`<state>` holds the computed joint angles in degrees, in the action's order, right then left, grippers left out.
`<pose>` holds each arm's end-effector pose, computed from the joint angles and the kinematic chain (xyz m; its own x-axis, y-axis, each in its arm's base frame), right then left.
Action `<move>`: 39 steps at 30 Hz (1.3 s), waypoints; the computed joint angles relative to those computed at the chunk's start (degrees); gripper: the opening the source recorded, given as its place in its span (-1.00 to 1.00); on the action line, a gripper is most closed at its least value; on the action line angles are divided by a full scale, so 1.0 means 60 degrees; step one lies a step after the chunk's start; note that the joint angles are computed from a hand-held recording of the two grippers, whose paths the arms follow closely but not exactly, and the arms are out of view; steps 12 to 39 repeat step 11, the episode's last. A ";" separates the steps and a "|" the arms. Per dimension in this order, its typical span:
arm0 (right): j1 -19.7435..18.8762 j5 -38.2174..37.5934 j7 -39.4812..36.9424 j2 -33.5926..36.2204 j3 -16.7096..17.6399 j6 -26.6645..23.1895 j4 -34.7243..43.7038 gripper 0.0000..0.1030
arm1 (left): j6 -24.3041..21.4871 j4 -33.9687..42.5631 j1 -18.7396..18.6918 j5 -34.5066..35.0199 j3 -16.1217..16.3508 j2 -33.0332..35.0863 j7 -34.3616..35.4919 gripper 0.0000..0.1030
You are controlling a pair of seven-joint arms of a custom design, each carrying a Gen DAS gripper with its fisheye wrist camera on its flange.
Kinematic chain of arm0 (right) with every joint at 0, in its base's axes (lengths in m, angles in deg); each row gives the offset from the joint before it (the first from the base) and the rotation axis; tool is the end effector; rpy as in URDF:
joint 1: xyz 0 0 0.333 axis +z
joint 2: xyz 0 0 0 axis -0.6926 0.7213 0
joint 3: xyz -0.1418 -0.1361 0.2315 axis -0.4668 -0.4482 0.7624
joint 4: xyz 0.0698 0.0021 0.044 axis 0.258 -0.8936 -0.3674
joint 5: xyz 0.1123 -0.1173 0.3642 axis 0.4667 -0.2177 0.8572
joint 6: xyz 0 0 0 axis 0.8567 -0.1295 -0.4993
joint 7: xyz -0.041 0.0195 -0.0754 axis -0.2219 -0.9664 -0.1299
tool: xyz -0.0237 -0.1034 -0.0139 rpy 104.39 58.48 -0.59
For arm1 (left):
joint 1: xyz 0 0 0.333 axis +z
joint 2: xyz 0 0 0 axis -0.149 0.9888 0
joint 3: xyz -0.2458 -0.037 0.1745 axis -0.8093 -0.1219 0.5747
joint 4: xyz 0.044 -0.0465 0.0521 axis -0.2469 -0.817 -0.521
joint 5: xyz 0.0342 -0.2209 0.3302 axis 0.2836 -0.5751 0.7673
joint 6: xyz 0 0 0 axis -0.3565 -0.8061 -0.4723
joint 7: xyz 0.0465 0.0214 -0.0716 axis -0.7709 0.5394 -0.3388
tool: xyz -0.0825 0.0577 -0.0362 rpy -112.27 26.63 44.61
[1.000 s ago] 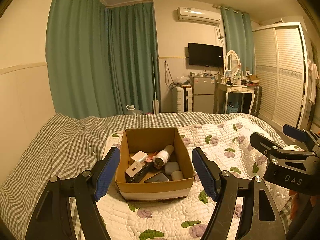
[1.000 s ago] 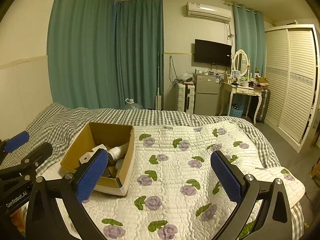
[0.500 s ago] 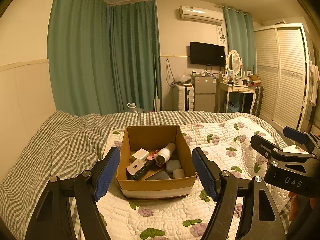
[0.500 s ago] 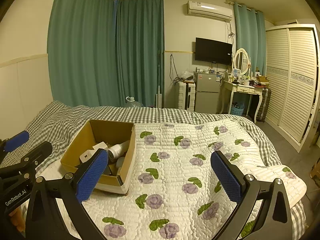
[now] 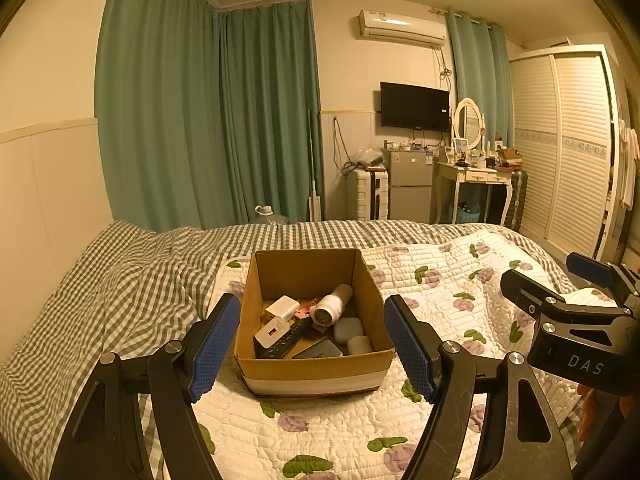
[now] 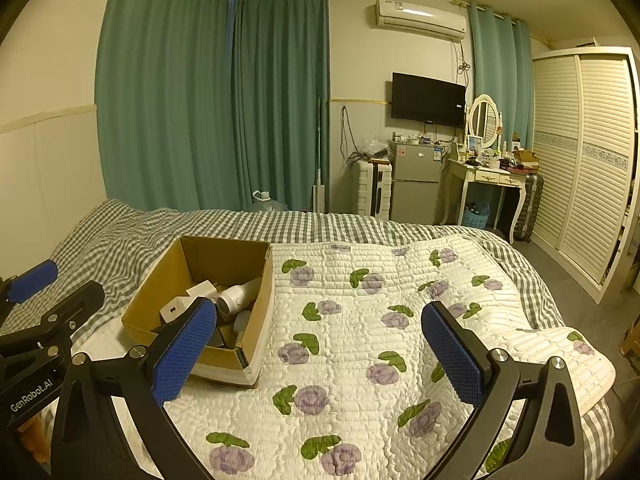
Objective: Organize rigid objects
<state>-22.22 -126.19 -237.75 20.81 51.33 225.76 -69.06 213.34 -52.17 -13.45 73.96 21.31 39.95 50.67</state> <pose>0.3955 0.3174 0.5574 -0.2093 -0.9773 -0.0324 -0.3968 0.1152 -0.9107 0.4409 -0.2821 0.5614 -0.2950 -0.9542 -0.0494 -0.3577 0.1582 -0.9203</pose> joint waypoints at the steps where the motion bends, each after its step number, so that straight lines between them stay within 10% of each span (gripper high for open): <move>1: 0.0002 0.0000 0.0000 0.0000 -0.0002 -0.0002 0.0002 1.00 | 0.0001 -0.0002 -0.0008 -0.0021 0.0006 0.0002 0.0018 0.50; 39: 0.0024 0.0030 0.0011 0.0010 -0.0010 0.0010 -0.0045 1.00 | 0.0064 -0.0091 -0.0014 -0.0138 0.0047 0.0026 0.0182 0.50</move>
